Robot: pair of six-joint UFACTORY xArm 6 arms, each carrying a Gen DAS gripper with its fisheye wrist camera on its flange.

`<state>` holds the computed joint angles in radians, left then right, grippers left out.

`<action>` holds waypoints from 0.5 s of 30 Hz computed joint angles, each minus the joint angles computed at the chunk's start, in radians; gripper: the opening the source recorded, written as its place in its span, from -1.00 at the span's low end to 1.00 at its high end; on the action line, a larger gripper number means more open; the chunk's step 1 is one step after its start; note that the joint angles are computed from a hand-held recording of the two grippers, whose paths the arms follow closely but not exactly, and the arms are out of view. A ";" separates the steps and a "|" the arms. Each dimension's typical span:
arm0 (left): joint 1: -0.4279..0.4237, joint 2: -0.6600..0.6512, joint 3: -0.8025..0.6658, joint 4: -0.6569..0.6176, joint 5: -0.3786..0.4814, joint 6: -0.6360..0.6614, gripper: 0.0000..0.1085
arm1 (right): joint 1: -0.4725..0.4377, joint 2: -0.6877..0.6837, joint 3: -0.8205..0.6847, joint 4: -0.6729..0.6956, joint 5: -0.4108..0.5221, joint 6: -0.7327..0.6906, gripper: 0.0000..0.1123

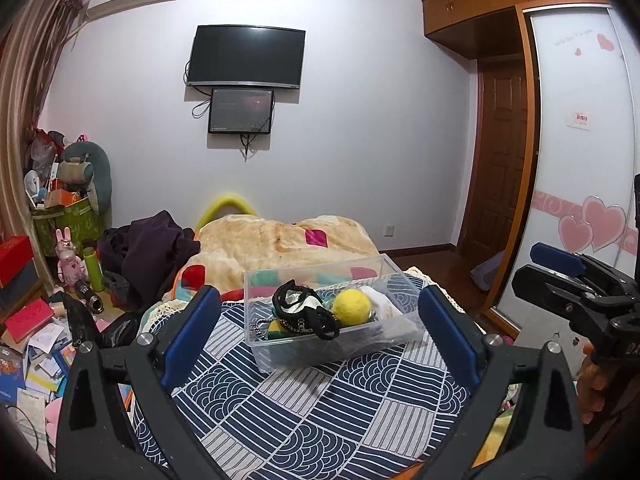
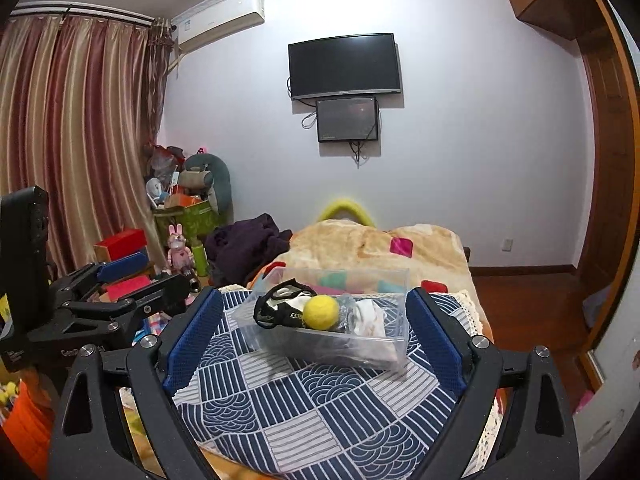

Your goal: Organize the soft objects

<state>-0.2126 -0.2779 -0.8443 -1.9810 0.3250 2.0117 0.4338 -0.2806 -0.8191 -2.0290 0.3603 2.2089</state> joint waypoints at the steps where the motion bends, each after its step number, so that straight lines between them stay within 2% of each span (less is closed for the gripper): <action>1: 0.001 -0.001 0.000 0.000 0.000 0.000 0.84 | 0.001 0.001 -0.001 0.000 0.000 0.000 0.64; 15: 0.008 0.001 -0.001 0.015 0.007 -0.014 0.84 | 0.015 -0.009 0.011 0.003 0.011 -0.002 0.64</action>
